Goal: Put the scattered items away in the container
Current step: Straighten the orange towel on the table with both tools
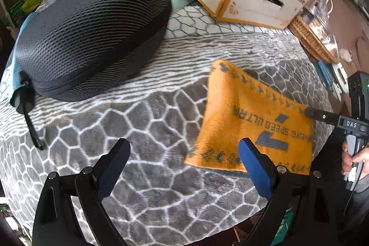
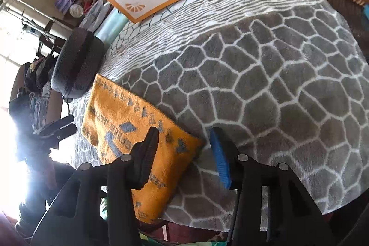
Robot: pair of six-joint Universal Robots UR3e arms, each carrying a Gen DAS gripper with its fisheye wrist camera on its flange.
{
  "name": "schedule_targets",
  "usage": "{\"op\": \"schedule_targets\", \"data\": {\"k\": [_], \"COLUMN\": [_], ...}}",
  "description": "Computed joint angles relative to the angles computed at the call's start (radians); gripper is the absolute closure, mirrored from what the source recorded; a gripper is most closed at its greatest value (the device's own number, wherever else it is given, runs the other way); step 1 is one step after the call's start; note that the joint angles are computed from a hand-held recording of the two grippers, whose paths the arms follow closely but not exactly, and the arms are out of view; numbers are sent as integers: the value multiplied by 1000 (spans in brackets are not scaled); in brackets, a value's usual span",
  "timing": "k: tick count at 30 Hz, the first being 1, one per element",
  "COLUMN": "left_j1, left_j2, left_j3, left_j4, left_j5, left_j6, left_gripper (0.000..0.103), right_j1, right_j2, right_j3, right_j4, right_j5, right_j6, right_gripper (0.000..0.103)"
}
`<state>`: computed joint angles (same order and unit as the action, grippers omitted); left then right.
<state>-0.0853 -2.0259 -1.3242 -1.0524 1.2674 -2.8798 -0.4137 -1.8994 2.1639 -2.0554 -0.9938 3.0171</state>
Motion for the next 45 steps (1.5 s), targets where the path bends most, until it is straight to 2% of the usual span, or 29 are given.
{"op": "schedule_targets", "data": {"k": [2,4,5,6,7,9,12,15,18,23,25,27,29,31,34,36,38,41,45], "left_j1": [-18,-37,-39,-35,-32,-15,24,54,61,81,59,9,-9,13,50,50,21,-49,-161], "left_j2": [-22,-39,-48,-48,-44,-52,-43,-49,-36,94,90,59,50,75,107,95,44,-73,-281], "left_j3": [17,27,35,31,24,40,51,113,172,148,143,104,30,-53,-79,-31,51,198,473], "left_j4": [-7,-25,-45,-50,-43,-75,-119,-203,-236,-186,-226,-235,-222,-196,-167,-146,-95,-53,-136], "left_j5": [14,51,51,39,26,-23,-127,-252,-319,-408,-345,-174,-54,-28,-59,-69,-33,71,317], "left_j6": [2,6,11,12,7,-6,-16,-26,-44,-48,-41,-38,-50,-60,-65,-87,-125,-168,-157], "left_gripper": [9,31,59,67,69,89,95,96,96,95,94,88,88,88,87,75,66,64,64], "right_j1": [25,65,79,81,76,55,78,142,188,226,268,307,337,330,273,259,266,291,348], "right_j2": [13,26,29,21,6,-32,-26,40,88,108,141,204,240,207,137,132,146,193,273], "right_j3": [-2,-13,-18,-19,-18,-20,-89,-235,-390,-567,-575,-576,-516,-414,-322,-322,-337,-361,-366], "right_j4": [-14,-51,-66,-73,-81,-72,-63,-56,-13,12,0,29,36,-12,-38,-48,-69,-107,-172], "right_j5": [-9,-35,-43,-38,-23,-1,6,-20,-45,-92,-188,-272,-380,-424,-375,-353,-340,-322,-364], "right_j6": [-11,-9,-5,-5,-4,-8,-3,7,10,13,17,14,20,29,27,27,36,59,88], "right_gripper": [87,91,92,92,93,93,93,93,93,93,90,81,74,73,73,71,69,69,69]}}
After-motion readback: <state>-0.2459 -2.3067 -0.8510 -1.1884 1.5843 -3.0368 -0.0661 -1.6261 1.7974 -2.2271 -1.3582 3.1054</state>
